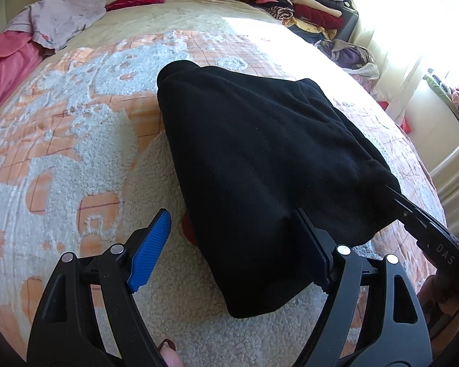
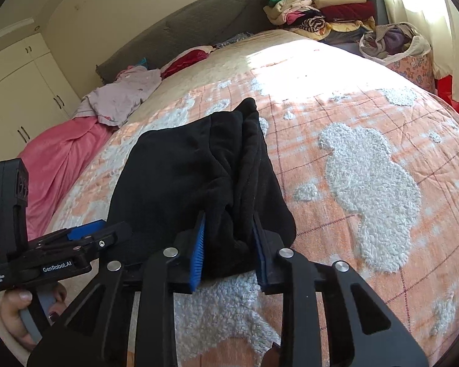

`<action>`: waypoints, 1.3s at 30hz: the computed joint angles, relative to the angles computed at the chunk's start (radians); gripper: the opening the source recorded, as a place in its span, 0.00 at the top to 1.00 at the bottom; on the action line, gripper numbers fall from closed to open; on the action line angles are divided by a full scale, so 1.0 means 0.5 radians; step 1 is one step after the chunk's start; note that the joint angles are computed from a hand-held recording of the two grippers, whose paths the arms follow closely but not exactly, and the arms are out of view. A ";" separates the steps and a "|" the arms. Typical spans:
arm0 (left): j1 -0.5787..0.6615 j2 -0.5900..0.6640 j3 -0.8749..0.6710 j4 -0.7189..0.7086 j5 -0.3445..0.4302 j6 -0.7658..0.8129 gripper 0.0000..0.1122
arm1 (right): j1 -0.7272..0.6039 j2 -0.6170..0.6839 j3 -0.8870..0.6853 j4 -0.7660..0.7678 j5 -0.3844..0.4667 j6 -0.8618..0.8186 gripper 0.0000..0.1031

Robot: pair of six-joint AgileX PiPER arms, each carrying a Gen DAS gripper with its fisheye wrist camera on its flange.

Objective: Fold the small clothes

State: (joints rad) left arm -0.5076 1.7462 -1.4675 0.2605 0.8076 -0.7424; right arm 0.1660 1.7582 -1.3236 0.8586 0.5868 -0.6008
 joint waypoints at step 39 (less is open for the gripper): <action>-0.350 -0.482 0.293 0.524 0.151 -0.435 0.17 | 0.252 -1.034 0.806 -1.097 -0.627 1.047 0.05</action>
